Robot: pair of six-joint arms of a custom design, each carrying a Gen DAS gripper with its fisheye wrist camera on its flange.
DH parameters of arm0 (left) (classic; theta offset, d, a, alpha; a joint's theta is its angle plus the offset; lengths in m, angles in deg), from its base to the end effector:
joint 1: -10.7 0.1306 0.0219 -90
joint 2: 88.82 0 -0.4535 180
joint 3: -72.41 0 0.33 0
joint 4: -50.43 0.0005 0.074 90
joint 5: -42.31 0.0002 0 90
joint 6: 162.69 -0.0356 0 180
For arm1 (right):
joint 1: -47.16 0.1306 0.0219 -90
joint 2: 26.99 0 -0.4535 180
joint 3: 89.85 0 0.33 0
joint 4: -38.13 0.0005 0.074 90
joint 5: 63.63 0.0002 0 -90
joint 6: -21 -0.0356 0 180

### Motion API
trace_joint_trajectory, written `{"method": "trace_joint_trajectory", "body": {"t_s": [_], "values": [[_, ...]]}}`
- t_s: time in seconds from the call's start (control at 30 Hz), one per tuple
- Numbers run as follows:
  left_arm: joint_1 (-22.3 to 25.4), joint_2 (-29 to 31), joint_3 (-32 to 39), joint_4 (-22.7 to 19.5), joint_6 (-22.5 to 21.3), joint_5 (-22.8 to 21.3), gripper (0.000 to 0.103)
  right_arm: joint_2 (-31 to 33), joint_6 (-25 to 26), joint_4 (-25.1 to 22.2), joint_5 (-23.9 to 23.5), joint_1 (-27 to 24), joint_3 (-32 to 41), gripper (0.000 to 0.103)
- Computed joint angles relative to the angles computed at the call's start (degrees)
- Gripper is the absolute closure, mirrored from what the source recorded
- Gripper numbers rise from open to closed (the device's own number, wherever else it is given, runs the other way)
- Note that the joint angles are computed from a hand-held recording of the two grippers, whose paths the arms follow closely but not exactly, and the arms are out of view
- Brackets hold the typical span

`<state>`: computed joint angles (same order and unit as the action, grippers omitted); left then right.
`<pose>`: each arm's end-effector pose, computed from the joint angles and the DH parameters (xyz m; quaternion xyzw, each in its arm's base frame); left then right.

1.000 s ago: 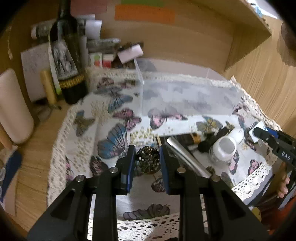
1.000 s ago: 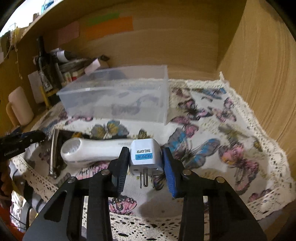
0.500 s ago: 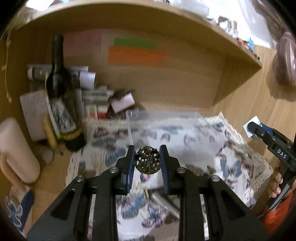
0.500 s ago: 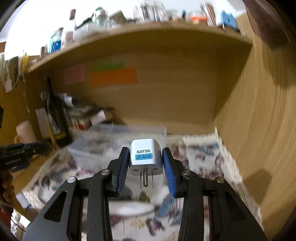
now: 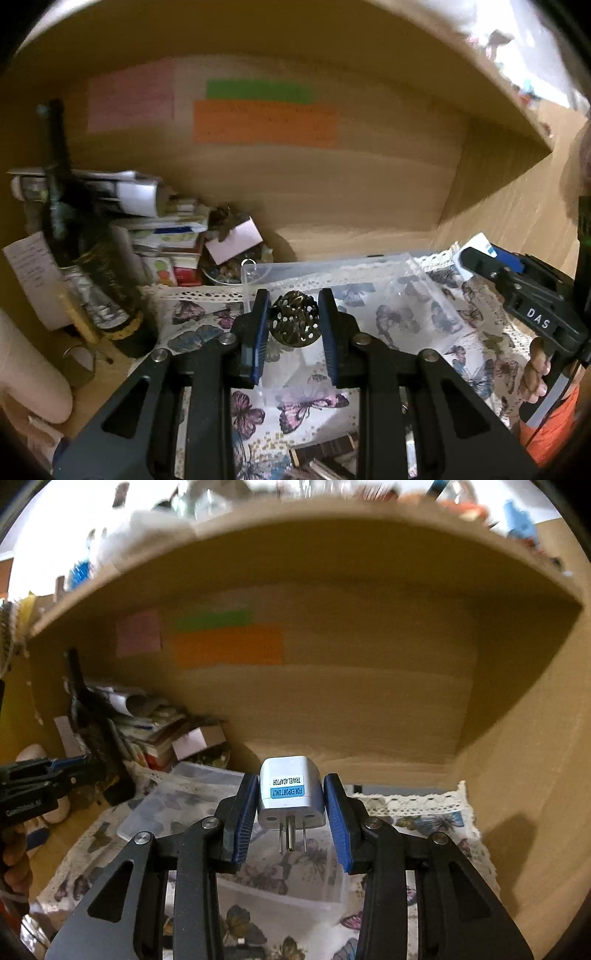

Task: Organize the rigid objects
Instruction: 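Carry both items over the clear box and open both tools to drop them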

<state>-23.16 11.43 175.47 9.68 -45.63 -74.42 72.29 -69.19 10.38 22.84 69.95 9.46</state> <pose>0.4367 -0.2743 0.5278 -0.0494 0.8787 -0.0374 0.4733 0.4805 0.2037 0.5272 -0.1833 0.8358 0.1288 0.5013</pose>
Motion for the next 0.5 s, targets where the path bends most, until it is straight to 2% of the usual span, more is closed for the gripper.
{"method": "trace_joint_trajectory", "body": {"t_s": [0.23,0.5], "values": [[2.7,6.2,5.1,-4.9,-0.5,5.6,0.077,6.1,2.0,-7.0,-0.3,0.1,6.1,0.069],[4.1,11.8,9.3,-8.9,-1.4,10.4,0.077,10.9,4.5,-13.4,0.3,0.6,10.0,0.069]]}}
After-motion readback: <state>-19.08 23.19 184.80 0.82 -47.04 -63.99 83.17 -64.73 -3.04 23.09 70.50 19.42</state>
